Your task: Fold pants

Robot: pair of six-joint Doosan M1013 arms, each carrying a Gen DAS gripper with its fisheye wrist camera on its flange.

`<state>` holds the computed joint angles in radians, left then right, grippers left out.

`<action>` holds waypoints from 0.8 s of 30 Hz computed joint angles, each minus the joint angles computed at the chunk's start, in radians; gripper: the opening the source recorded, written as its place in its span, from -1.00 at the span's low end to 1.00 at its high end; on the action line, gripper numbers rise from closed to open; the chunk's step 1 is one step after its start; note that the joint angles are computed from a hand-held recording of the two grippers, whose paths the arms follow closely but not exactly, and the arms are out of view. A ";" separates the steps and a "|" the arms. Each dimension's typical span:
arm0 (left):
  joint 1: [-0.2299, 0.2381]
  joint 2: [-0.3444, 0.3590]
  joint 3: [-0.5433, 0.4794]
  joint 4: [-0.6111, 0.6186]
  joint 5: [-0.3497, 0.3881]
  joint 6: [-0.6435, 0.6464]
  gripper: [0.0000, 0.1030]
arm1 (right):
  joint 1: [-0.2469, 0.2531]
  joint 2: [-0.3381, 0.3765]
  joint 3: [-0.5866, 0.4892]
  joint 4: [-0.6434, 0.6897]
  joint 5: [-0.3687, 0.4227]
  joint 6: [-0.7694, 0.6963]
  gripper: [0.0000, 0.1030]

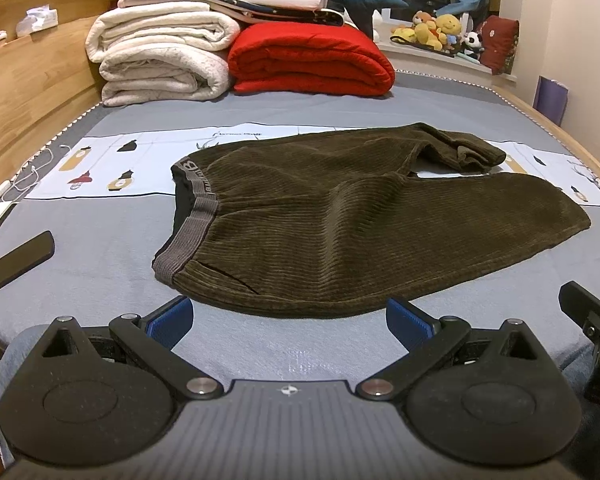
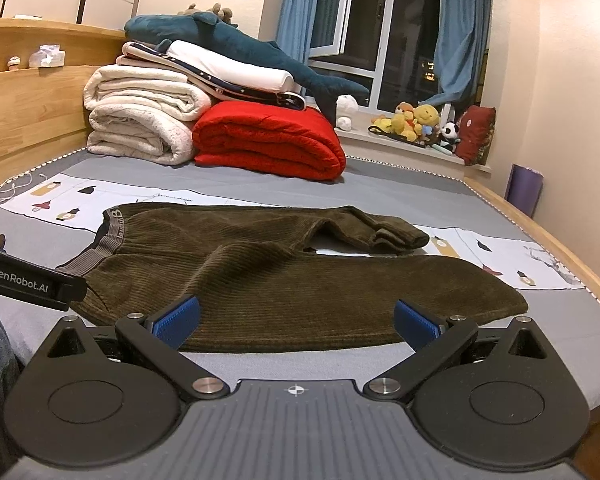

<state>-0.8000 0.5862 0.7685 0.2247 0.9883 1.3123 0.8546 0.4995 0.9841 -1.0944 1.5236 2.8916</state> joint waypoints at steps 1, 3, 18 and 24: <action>-0.001 0.000 0.001 0.002 0.000 0.000 0.99 | 0.000 0.000 0.000 0.000 0.000 0.001 0.99; -0.002 -0.001 0.004 0.004 -0.001 -0.001 0.99 | -0.001 -0.001 0.002 0.001 -0.001 0.004 0.99; -0.003 0.001 0.001 -0.001 0.005 -0.002 0.99 | -0.005 -0.011 0.020 0.011 -0.020 0.013 0.99; -0.001 0.006 -0.008 -0.009 0.013 0.004 0.99 | -0.005 -0.010 0.019 0.012 -0.019 0.014 0.99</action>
